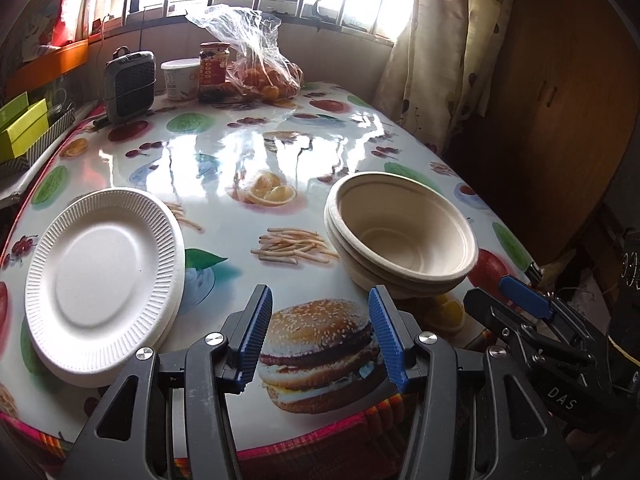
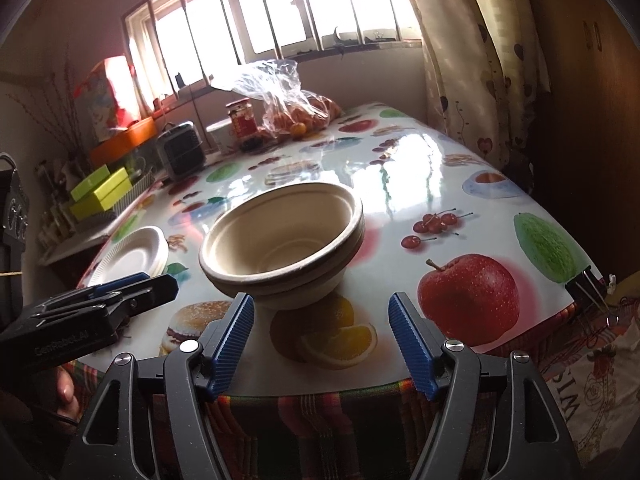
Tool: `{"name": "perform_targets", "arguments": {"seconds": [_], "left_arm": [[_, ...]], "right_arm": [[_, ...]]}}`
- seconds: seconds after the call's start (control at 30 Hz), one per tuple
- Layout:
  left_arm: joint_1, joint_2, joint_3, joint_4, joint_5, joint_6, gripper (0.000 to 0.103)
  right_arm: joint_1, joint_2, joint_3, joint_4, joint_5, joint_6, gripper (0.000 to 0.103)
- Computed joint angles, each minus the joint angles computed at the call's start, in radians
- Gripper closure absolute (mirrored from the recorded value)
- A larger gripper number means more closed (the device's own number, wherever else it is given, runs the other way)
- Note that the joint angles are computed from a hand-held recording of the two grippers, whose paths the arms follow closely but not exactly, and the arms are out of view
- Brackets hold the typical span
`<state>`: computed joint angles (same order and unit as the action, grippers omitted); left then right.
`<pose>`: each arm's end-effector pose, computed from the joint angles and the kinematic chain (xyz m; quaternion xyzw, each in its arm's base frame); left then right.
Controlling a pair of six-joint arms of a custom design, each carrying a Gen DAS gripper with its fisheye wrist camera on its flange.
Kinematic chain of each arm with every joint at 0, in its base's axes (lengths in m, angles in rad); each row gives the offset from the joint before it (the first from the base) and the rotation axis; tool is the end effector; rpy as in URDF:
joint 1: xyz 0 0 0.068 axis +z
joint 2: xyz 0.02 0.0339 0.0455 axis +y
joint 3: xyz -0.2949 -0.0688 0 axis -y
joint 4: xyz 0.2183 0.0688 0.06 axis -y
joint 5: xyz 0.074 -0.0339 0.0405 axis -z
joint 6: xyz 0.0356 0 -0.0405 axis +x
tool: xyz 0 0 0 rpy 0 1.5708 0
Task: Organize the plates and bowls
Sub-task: 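Pull both grippers back from the stacked beige bowls, then close both grippers on the rim of the stacked beige bowls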
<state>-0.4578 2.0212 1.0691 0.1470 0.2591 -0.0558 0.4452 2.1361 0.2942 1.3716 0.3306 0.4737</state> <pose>0.3539 -0.1845 0.1578 0.2309 0.8917 -0.2100 0.3278 0.2516 0.1073 0.0873 0.0980 0.8395 0.1030 0.5245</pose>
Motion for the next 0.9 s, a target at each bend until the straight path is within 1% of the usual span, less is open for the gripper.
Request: {"name": "perform_targets", "arguments": {"seconds": [0.1, 0.2, 0.3, 0.4, 0.47, 0.53, 0.6, 0.9], "left_arm": [[0.004, 0.033, 0.071, -0.052, 0.053, -0.020, 0.051], [-0.011, 0.061, 0.124, -0.072, 0.036, -0.019, 0.051], [-0.008, 0.079, 0.155, -0.085, 0.078, -0.037, 0.051], [-0.007, 0.085, 0.165, -0.076, 0.087, -0.042, 0.051], [-0.012, 0.105, 0.205, -0.113, 0.078, -0.045, 0.051], [-0.010, 0.118, 0.227, -0.120, 0.096, -0.059, 0.051], [-0.014, 0.128, 0.246, -0.129, 0.088, -0.062, 0.051], [-0.012, 0.207, 0.370, -0.239, 0.101, -0.096, 0.051]], "right_arm": [[-0.039, -0.019, 0.029, -0.040, -0.033, -0.006, 0.033], [-0.072, -0.030, 0.056, -0.072, -0.072, -0.006, 0.033], [-0.088, -0.033, 0.064, -0.069, -0.092, -0.017, 0.033], [-0.101, -0.038, 0.065, -0.068, -0.105, -0.028, 0.033], [-0.112, -0.038, 0.080, -0.086, -0.111, -0.031, 0.033], [-0.127, -0.041, 0.099, -0.107, -0.122, -0.029, 0.033], [-0.142, -0.039, 0.116, -0.124, -0.140, -0.026, 0.033], [-0.184, -0.024, 0.192, -0.203, -0.212, -0.024, 0.033]]}}
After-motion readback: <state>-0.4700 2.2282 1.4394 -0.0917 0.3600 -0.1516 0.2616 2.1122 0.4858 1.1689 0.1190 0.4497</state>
